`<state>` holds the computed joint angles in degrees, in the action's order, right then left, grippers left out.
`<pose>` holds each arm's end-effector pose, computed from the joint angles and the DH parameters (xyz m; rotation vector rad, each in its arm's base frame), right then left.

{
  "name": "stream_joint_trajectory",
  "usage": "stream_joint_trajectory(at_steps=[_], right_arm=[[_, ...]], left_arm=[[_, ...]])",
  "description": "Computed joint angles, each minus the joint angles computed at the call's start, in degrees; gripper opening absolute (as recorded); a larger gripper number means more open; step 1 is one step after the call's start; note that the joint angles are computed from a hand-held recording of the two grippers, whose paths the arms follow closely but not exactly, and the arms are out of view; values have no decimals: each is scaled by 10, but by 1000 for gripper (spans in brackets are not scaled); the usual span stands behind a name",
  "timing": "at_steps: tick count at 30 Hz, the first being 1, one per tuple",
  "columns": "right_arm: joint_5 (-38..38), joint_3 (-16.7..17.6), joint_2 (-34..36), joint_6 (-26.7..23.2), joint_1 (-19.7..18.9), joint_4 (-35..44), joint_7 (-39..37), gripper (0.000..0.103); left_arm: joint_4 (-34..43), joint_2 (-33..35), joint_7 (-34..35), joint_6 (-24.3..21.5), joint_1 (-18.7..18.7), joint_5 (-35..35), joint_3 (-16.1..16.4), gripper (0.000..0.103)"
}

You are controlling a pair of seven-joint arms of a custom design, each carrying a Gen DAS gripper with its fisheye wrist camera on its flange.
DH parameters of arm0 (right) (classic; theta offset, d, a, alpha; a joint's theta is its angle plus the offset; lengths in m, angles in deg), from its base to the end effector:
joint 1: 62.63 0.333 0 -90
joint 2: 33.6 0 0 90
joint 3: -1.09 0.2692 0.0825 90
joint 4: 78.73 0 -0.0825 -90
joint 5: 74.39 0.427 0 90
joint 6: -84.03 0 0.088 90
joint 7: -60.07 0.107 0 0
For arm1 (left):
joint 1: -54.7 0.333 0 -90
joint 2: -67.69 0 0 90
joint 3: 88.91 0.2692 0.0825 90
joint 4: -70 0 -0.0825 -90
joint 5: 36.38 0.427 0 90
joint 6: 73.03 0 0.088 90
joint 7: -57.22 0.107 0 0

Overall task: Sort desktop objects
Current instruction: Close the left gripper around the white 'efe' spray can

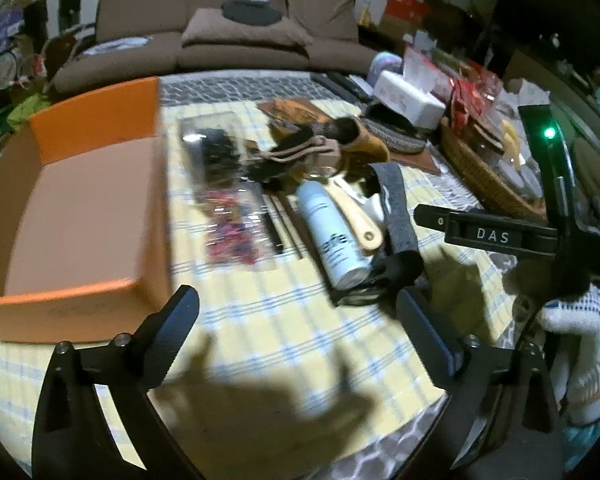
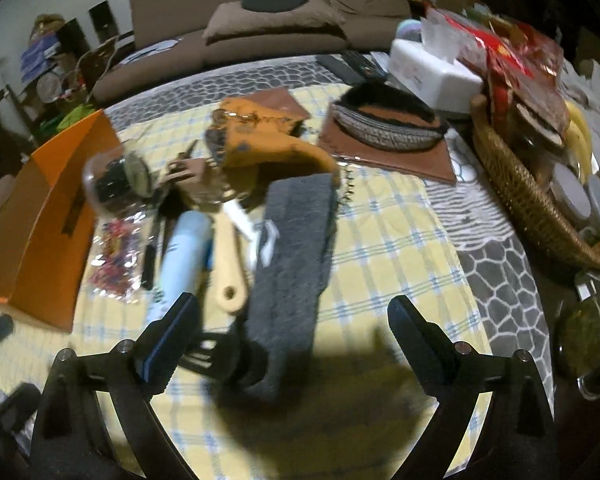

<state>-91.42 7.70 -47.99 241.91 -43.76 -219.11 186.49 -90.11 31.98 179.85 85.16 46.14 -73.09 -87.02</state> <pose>0.4801 0.2416 0.3830 -1.9101 1.8026 -0.4594 0.4366 -0.0276 0.3791 -1.7816 2.0859 -0.9331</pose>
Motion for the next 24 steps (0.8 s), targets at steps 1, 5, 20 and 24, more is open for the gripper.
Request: stream_joint_trajectory(at_steps=[1,5,20,24], right_arm=[[12,-6,0,0,2,-1,-5,95],[64,-22,8,-2,8,-3,-19,90],[107,-21,34,-6,0,15,-41,84],[134,-26,28,-1,11,11,-65,80]], left_arm=[[10,16,-3,3,-4,0,-3,96],[63,92,-20,20,-11,5,-24,94],[167,252,-102,5,31,108,-82,66],[171,246,-70,-21,26,67,-68,35]])
